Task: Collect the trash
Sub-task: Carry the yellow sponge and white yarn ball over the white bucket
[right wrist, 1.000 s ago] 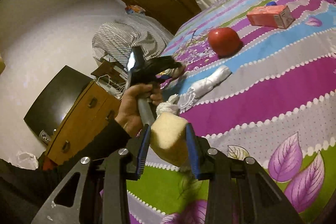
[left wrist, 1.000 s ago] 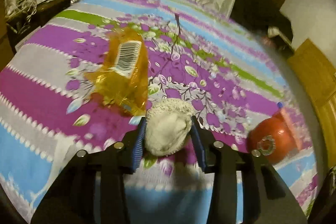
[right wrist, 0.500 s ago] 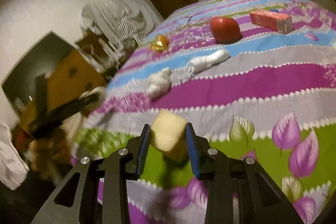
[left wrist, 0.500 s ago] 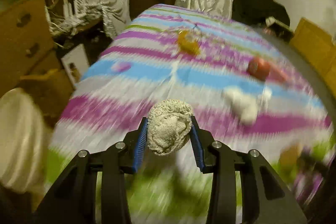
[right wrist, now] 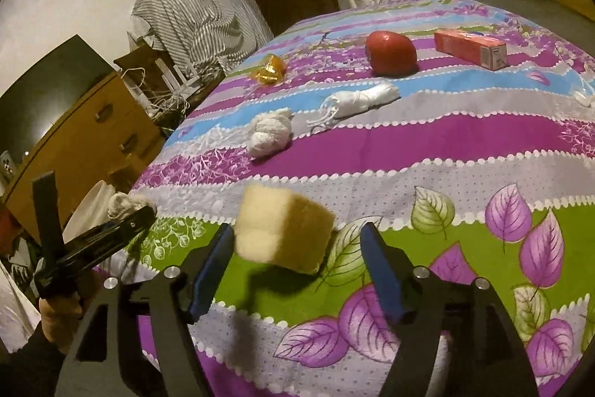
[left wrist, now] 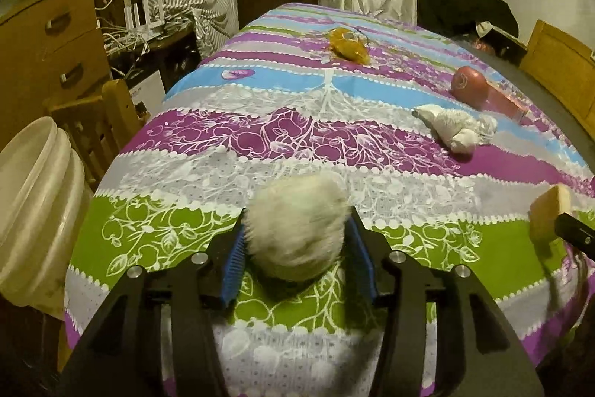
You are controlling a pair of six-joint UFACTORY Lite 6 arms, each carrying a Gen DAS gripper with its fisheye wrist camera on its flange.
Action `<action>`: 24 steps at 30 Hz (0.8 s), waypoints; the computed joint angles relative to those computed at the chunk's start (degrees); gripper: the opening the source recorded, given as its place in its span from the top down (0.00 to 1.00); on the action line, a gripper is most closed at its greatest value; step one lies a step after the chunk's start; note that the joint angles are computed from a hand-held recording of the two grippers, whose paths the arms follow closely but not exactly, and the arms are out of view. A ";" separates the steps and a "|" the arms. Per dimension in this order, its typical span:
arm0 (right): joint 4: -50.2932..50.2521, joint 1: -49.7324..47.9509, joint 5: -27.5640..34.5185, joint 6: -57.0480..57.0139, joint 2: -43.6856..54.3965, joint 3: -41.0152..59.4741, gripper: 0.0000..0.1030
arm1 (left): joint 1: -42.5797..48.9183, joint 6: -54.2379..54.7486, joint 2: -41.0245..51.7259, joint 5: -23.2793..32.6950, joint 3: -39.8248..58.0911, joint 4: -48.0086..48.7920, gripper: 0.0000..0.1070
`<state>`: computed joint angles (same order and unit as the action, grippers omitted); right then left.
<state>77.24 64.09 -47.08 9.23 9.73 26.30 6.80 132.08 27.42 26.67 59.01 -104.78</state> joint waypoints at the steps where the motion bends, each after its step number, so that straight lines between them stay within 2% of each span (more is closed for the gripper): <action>1: 0.11 0.31 -0.38 -0.58 0.44 0.46 0.28 | -0.25 1.28 0.21 -0.17 -0.03 -1.27 0.55; 4: 0.91 -0.43 -0.53 -3.09 1.99 1.87 0.28 | -0.45 1.84 0.61 -0.14 0.24 -2.20 0.55; 7: 0.09 -0.95 -1.70 0.38 2.89 0.97 0.29 | -0.73 3.04 0.96 -0.22 0.42 -3.82 0.55; 9: 1.35 -0.90 -1.73 -0.72 3.94 1.52 0.39 | -0.99 5.99 1.02 -0.13 -0.13 -6.63 0.55; 10: 1.18 -0.81 -2.00 -0.30 4.34 1.52 0.49 | -1.10 7.04 0.98 -0.07 -0.39 -7.67 0.55; 11: -0.77 -0.71 -2.64 2.00 4.19 0.67 0.54 | -1.10 7.55 0.99 0.17 -0.55 -8.11 0.55; 14: -0.80 -0.13 -3.48 3.30 3.12 -0.37 0.60 | -0.02 4.01 1.45 1.73 0.17 -4.50 0.60; 18: -2.24 0.71 -4.29 6.31 -0.60 -2.83 0.62 | 2.41 -5.30 1.58 4.80 1.67 4.39 0.63; 24: 2.63 4.12 -4.80 -0.42 -3.39 -0.30 0.63 | 5.01 -11.53 -1.82 8.34 -0.25 10.18 0.63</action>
<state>79.87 68.20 -51.88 8.81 6.34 26.00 11.81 120.55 25.60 35.01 58.77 -94.60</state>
